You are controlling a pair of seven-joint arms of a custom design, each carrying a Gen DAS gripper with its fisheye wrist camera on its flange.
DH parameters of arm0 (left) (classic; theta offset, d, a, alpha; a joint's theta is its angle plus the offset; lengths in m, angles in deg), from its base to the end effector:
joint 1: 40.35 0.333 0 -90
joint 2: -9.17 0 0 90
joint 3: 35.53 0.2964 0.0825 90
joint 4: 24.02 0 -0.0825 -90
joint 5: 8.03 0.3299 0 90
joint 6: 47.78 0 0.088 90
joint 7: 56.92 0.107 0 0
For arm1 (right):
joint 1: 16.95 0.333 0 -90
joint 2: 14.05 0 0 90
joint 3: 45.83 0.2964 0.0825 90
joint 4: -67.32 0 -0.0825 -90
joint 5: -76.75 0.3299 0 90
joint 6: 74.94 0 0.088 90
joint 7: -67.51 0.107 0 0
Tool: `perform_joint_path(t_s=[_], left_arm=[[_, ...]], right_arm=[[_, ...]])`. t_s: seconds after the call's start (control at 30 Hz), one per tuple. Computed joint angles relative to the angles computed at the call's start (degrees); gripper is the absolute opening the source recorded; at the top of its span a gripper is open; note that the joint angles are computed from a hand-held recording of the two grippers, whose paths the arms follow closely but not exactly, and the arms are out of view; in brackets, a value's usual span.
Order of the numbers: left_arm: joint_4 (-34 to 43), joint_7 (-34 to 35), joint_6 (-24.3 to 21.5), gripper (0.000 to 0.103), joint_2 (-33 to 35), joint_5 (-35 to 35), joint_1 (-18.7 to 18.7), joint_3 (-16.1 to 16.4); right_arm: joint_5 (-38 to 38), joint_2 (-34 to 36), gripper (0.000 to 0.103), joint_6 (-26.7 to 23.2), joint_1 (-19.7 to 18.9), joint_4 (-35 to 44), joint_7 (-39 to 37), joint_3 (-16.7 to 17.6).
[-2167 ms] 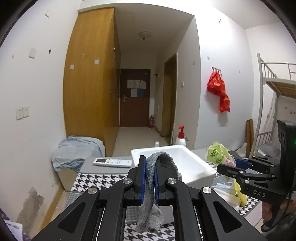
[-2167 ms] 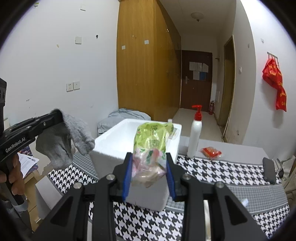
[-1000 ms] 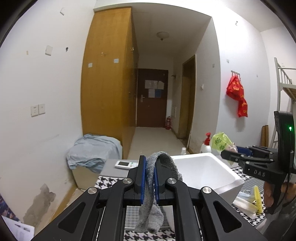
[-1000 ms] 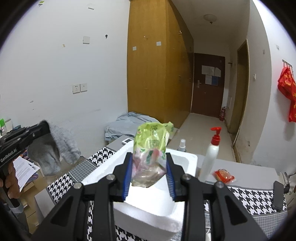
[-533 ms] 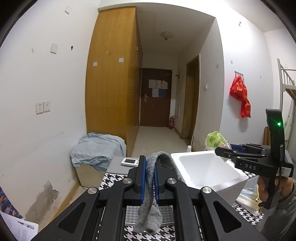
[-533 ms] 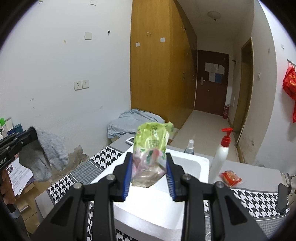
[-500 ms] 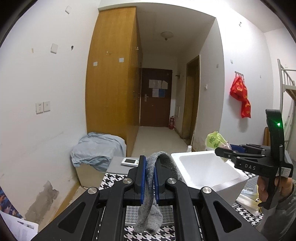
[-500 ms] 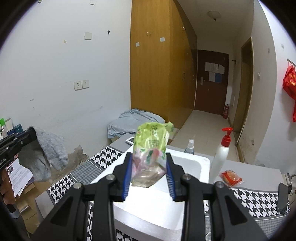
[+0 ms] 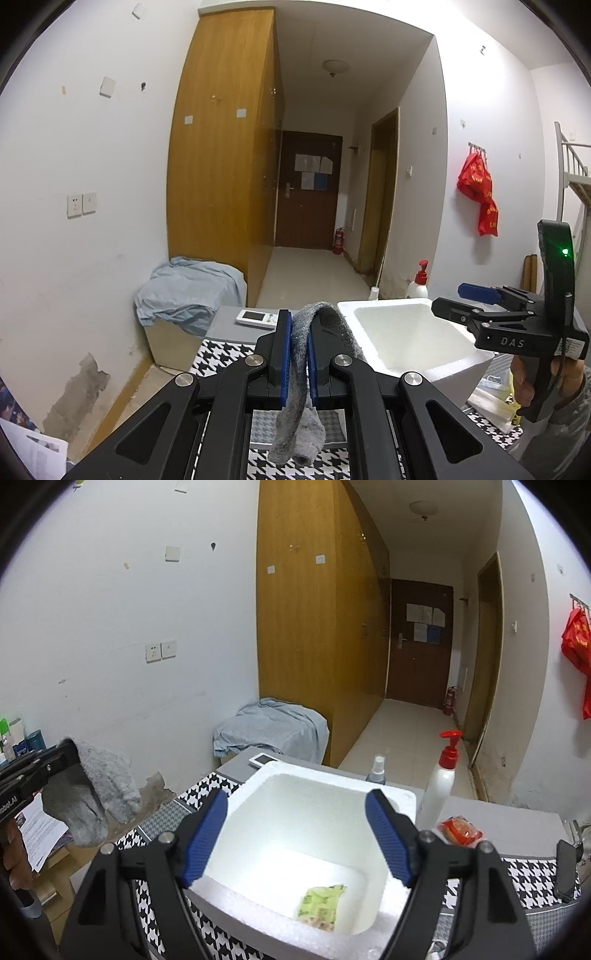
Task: Organize soft objects
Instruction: 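Lower the snack bag into the foam box and open the right gripper, then lower the grey sock into the foam box and open the left gripper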
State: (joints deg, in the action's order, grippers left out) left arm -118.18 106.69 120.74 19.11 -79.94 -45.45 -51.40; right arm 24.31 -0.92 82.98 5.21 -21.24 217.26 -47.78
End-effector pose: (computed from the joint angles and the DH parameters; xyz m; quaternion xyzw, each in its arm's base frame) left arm 0.5822 -0.1409 0.6007 -0.4075 0.6897 -0.5358 0.2669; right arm 0.5714 0.2482 0.6146 -0.5943 0.5930 -0.3779 0.3903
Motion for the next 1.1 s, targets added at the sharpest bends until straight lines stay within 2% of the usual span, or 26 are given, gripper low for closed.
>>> perform_joint_path(t_s=[0.2,0.43,0.53,0.6,0.87,1.1], left_arm=[[0.50,1.12,-0.59,0.008,0.37,-0.74,0.24,-0.14],[1.81,-1.07,-1.60,0.008,1.39,1.63,-0.34,-0.58],[3.04,-1.68,-1.90,0.008,2.24,3.19,-0.68,-1.02],[4.01,-2.21,-2.47,0.008,2.83,4.18,-0.73,-1.34],[6.85,-0.92,-4.90,0.008,4.22,5.22,-1.19,-3.04],[9.60,-4.40,-6.94,0.008,6.62,10.31,-2.44,-3.65]], right_arm=[[-1.82,-0.98,0.081,-0.26,0.24,-1.14,2.54,0.05],[-5.79,-3.91,0.082,-1.43,0.15,-4.82,5.77,0.84],[-9.10,-5.57,0.092,-2.51,0.09,-6.72,8.43,1.44],[-11.93,-7.08,0.095,-2.92,-0.22,-8.64,11.29,1.87],[-16.44,-12.67,0.097,-6.64,-2.77,-15.09,16.81,5.09],[-19.32,-16.70,0.098,-10.50,-4.39,-19.79,20.52,7.69]])
